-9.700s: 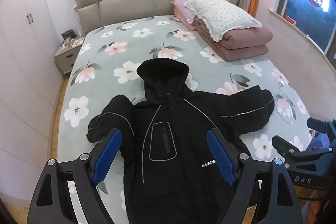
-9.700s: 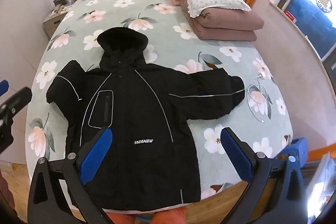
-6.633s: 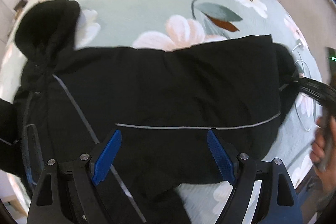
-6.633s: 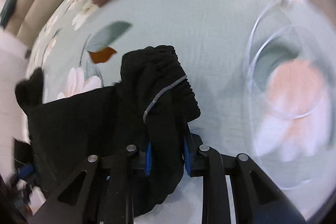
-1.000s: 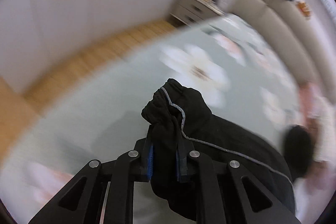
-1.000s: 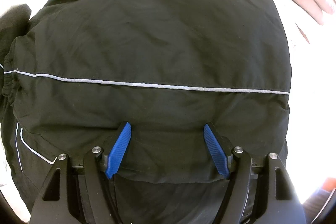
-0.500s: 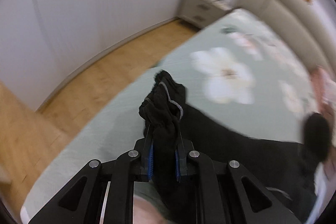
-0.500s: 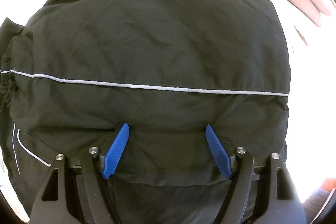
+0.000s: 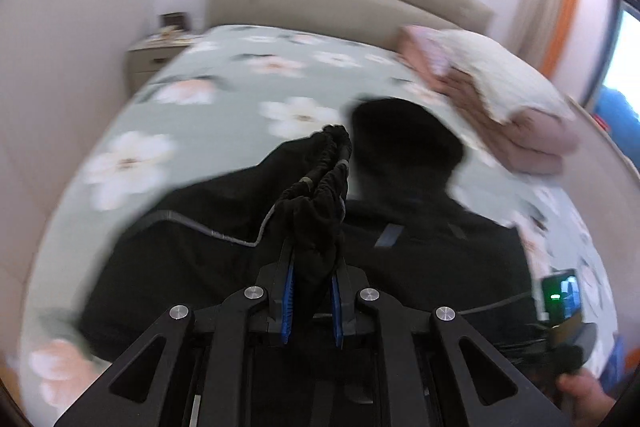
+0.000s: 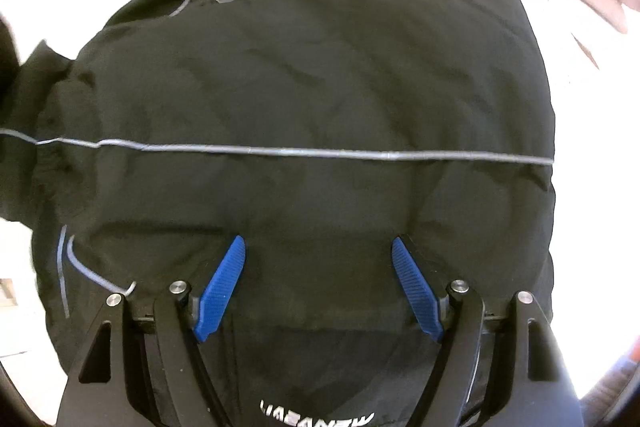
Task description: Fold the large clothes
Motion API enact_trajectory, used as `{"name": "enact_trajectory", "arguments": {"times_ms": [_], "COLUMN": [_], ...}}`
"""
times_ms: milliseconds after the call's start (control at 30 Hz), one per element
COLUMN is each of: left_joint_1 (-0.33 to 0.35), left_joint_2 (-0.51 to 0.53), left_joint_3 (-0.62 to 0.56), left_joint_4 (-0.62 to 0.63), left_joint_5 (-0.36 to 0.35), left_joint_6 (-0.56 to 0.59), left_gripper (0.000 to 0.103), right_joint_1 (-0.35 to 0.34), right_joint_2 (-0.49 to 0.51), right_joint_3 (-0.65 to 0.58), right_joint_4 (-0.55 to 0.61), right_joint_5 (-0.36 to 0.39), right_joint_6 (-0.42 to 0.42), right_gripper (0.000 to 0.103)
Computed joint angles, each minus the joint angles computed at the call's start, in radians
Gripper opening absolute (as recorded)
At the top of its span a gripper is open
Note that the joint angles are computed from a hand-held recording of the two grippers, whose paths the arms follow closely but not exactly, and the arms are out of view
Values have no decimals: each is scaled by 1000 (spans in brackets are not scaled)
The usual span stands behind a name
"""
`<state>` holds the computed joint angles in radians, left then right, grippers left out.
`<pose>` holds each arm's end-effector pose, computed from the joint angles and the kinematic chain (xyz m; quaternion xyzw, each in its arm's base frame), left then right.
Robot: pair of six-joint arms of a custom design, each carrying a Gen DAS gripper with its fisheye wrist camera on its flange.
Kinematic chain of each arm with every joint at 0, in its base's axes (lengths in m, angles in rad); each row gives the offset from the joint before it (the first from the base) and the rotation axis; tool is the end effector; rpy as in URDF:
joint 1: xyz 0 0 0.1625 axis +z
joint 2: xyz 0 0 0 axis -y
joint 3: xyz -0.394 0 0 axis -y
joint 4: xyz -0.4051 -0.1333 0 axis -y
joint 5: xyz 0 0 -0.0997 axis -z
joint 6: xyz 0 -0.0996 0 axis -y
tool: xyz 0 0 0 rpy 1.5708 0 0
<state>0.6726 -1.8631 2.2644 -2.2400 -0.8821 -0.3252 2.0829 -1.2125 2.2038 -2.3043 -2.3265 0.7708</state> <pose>-0.1715 -0.3880 0.3338 0.2204 0.9076 -0.2950 0.2017 0.2712 -0.3499 0.0970 -0.0719 -0.9202 0.1232 0.3646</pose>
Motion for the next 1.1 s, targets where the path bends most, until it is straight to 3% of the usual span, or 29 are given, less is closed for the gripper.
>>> {"name": "enact_trajectory", "arguments": {"times_ms": [233, 300, 400, 467, 533, 700, 767, 833, 900, 1033, 1067, 1100], "left_joint_1": [-102, -94, -48, -6, 14, -1, 1, 7, 12, 30, 22, 16], "left_joint_2": [248, 319, 409, 443, 441, 318, 255, 195, 142, 69, 52, 38], "left_joint_3": [34, 18, -10, -12, 0, 49, 61, 68, 74, 72, 74, 71], "left_joint_4": [-183, -207, -227, -241, -243, -208, -175, -141, -96, -35, -18, 8], "left_joint_5": [-256, -344, -560, -714, -791, -776, -756, -725, -668, -552, -498, -455], "left_joint_6": [-32, -47, -83, -96, -135, -209, -240, -261, -285, -298, -307, -314], "left_gripper": [18, 22, 24, 32, 33, 41, 50, 53, 53, 53, 53, 53], "right_joint_1": [-2, -7, -17, -25, -36, -62, -55, -45, -56, -123, -163, -192], "right_joint_2": [-151, -207, -288, -335, -381, -441, -465, -476, -506, -436, -420, -407], "right_joint_3": [86, 111, 148, 170, 191, 235, 248, 263, 275, 252, 256, 256], "right_joint_4": [18, 39, 58, 56, 48, -36, -38, -84, -133, -229, -269, -291], "right_joint_5": [15, 12, 19, 28, 42, 83, 108, 132, 152, 191, 223, 257], "right_joint_6": [-20, -24, -33, -45, -62, -155, -154, -151, -167, -190, -212, -224], "right_gripper": [79, 79, 79, 79, 79, 79, 79, 79, 79, 79, 77, 47]}}
